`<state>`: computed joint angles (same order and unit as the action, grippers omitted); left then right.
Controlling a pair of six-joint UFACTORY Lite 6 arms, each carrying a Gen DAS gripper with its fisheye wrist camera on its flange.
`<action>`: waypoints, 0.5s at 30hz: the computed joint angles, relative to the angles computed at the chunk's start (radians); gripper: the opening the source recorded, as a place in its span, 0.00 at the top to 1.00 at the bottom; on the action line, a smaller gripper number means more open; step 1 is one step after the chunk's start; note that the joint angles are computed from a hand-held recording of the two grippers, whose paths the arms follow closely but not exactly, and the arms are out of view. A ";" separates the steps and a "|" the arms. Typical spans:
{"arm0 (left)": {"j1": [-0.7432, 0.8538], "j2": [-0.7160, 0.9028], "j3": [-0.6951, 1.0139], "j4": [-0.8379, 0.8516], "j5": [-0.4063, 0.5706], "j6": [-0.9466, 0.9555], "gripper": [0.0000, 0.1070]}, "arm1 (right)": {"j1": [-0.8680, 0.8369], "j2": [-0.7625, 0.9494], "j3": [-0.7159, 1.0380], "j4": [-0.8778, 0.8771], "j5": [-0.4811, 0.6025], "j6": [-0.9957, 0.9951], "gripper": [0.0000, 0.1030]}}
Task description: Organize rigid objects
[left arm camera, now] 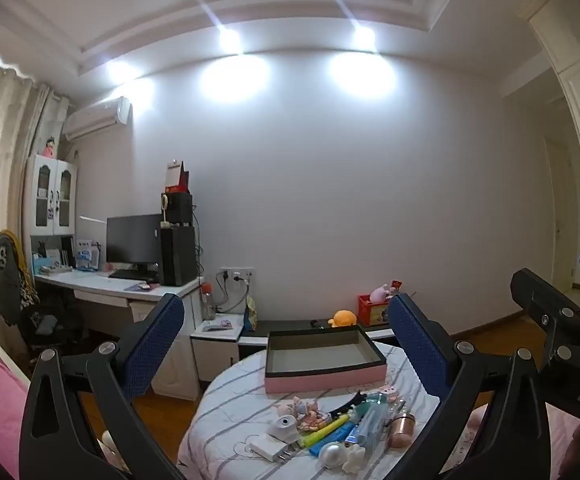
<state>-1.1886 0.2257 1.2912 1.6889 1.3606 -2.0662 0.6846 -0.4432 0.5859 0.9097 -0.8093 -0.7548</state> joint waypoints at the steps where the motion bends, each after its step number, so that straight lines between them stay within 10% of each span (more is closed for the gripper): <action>1: 0.009 -0.022 -0.018 -0.005 -0.014 -0.021 0.04 | 0.001 0.000 0.000 -0.001 -0.002 0.001 0.00; 15: 0.002 0.005 -0.014 -0.012 0.010 -0.009 0.04 | 0.014 0.014 -0.015 -0.008 -0.026 0.025 0.00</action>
<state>-1.1869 0.2304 1.2769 1.6765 1.3705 -2.0752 0.6984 -0.4292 0.5711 0.9016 -0.8353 -0.7295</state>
